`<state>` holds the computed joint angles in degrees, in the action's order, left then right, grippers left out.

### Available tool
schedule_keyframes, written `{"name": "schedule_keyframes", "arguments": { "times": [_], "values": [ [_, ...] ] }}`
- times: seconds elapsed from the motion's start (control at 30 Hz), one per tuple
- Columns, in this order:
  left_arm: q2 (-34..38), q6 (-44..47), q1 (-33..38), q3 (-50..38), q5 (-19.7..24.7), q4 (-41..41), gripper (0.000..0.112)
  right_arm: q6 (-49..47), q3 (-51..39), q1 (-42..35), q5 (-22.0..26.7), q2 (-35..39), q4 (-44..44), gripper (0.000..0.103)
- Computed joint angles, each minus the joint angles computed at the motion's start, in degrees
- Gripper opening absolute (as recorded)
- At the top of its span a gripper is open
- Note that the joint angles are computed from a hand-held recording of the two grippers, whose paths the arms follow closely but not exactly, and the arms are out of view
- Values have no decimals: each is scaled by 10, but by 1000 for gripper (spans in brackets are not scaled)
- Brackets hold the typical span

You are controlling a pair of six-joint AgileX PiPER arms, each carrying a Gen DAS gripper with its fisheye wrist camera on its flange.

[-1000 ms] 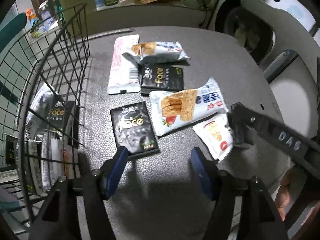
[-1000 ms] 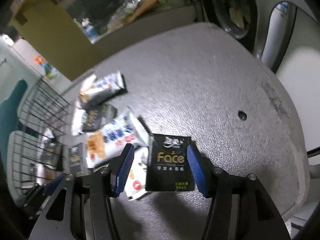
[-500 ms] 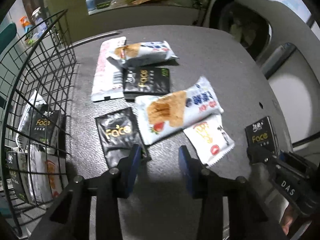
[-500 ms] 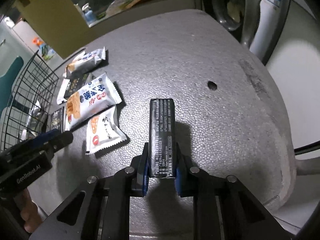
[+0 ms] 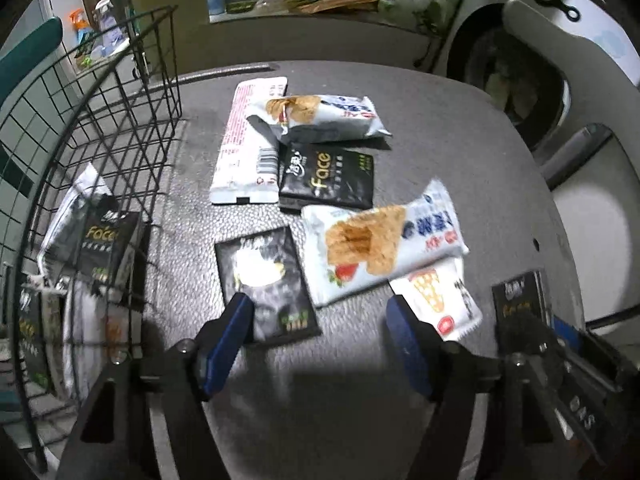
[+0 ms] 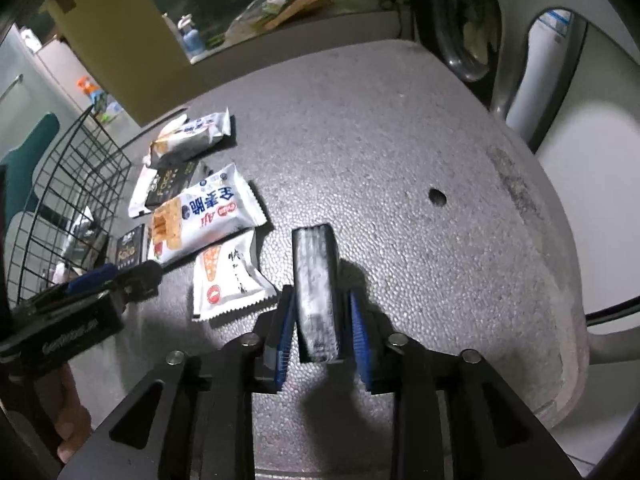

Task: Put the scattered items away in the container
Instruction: 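Grasp a black Face tissue pack with left gripper while right holds its pack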

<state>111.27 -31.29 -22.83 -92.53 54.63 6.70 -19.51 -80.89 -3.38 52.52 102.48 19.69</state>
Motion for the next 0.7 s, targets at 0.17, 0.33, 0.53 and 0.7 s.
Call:
{"name": "schedule_keyframes", "arguments": {
  "times": [0.17,0.33,0.53,0.7],
  "values": [
    [31,12,2,-47,20,4,71,3,-10,6,8,13,-8,31],
    [16,52,7,-29,13,-12,20,-16,0,-4,15,15,1,31],
    [-56,146,39,76,-25,-136,12,-46,28,-12,15,-14,7,23],
    [-74,75,8,83,-37,-53,65,-55,39,-21,8,-23,26,23]
  ]
}}
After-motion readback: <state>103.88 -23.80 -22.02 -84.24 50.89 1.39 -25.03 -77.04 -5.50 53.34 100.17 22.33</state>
